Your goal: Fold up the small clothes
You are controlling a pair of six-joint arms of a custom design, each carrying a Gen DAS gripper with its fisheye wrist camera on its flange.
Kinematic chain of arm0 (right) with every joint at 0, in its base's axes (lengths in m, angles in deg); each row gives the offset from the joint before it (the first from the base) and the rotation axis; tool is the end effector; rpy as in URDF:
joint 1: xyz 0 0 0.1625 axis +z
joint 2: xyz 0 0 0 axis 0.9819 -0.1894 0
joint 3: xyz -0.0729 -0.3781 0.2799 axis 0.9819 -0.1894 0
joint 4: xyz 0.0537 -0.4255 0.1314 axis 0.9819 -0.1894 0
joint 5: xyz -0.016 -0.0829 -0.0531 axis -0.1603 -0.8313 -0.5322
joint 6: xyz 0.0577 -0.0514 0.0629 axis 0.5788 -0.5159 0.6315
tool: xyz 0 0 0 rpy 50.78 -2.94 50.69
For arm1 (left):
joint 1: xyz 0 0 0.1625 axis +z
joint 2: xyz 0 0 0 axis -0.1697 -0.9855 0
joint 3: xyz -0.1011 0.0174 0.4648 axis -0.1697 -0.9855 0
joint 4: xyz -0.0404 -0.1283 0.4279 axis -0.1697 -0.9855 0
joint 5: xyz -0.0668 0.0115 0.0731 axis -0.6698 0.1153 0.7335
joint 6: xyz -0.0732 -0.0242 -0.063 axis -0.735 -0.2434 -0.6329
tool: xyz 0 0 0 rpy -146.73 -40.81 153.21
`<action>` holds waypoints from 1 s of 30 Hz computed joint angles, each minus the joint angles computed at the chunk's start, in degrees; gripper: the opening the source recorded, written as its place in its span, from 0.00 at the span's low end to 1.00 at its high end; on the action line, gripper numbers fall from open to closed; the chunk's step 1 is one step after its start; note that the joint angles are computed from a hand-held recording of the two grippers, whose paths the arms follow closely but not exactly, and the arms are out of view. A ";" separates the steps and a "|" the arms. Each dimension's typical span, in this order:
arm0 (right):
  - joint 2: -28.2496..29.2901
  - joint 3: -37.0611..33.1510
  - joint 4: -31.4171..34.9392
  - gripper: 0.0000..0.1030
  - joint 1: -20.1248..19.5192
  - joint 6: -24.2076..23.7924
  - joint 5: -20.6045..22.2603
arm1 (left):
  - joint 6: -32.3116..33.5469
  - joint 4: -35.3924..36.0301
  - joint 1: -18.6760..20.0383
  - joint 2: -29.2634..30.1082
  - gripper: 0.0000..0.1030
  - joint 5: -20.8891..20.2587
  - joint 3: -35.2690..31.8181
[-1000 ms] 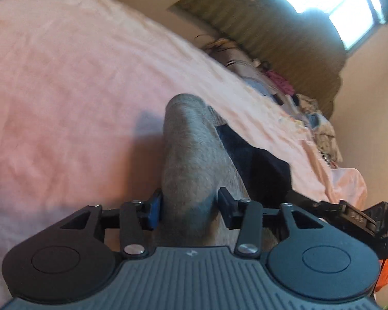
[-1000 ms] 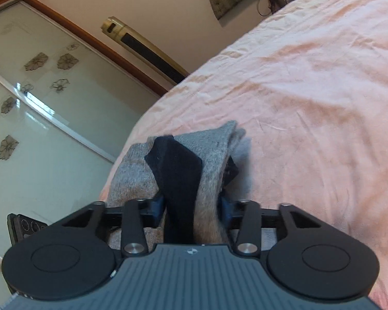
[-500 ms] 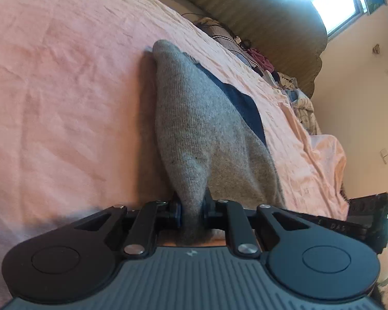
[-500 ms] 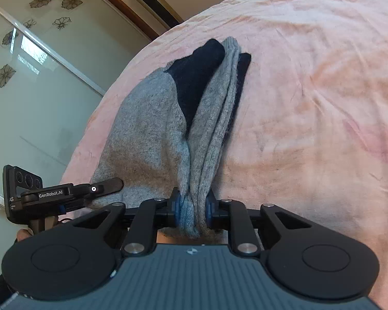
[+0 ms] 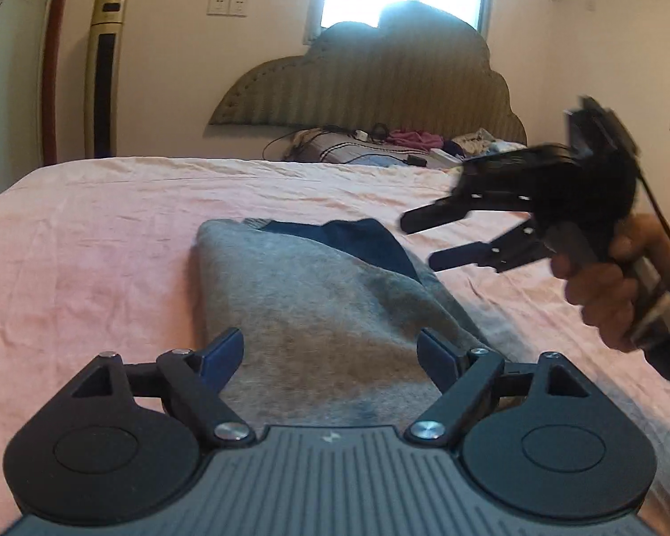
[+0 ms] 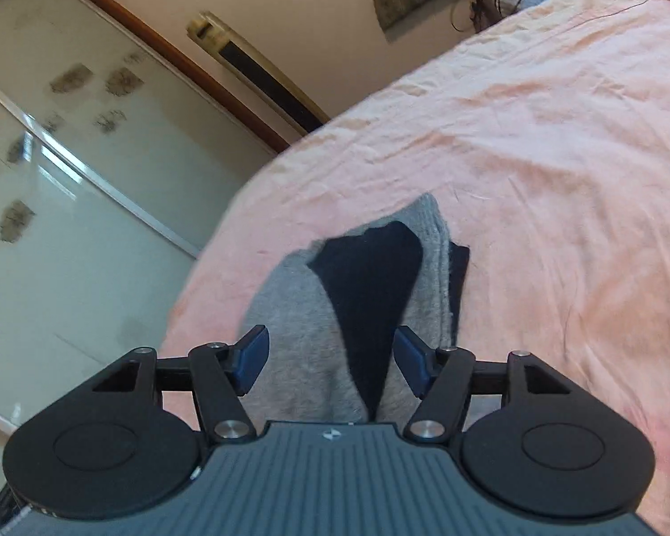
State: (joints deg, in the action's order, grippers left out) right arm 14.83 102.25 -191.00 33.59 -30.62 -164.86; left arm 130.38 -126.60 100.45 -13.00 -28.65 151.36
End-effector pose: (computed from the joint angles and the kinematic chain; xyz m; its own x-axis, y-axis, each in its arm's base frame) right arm 0.2780 -0.4355 -0.0882 -0.9817 0.1684 0.0885 0.0483 0.6708 -0.7400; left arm 0.1255 -0.4033 0.2840 -0.5894 0.6965 -0.4093 0.7989 0.4274 -0.4231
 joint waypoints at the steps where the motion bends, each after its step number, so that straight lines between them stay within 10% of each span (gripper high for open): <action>1: 0.08 -1.31 3.28 0.59 -0.61 0.27 -0.22 | 0.66 0.02 -0.14 0.71 0.83 -0.20 0.18; 2: 0.24 -2.46 6.04 0.56 -1.21 0.25 -0.52 | 0.21 -0.25 -0.51 1.41 0.83 0.51 0.28; 4: 1.05 -4.51 8.26 0.12 -1.15 -3.77 -4.14 | -1.34 1.33 -0.88 2.70 0.83 1.96 -0.44; 6: 1.30 -4.17 5.66 0.06 -2.69 -5.46 -3.75 | -2.57 3.78 -1.31 4.05 0.82 4.88 -1.36; 11: 2.85 -4.02 1.70 0.05 -2.78 -7.48 -3.97 | -1.31 -1.96 -2.95 6.24 0.82 8.13 0.66; 13: 2.80 -3.48 0.59 0.26 -0.01 -5.99 -7.30 | -2.06 1.84 -2.90 3.85 0.82 7.44 0.17; 17: 5.03 -1.99 -10.77 0.38 3.84 -8.76 -5.22 | -3.34 0.75 -2.89 1.99 0.82 5.25 -0.28; 21: 6.63 -5.85 -4.67 0.43 3.99 -8.57 -5.21 | -5.48 -7.42 -5.75 7.45 0.82 10.61 -0.48; 23: 7.92 -8.10 -0.65 0.37 2.97 -11.54 -7.81 | -4.82 -10.43 -6.49 10.00 0.82 14.14 -0.15; 25: 9.25 -8.17 -4.02 0.01 1.58 -13.55 -7.91 | -2.14 -14.62 -5.91 11.61 0.84 13.80 0.77; 28: 6.97 -4.35 -4.72 0.00 -1.82 -6.56 -0.72 | 0.13 -17.64 -5.29 12.38 0.86 13.24 1.88; 30: 5.14 -4.91 0.89 0.00 0.61 -6.61 -5.07 | -0.30 -17.00 -5.25 12.28 0.89 13.01 1.67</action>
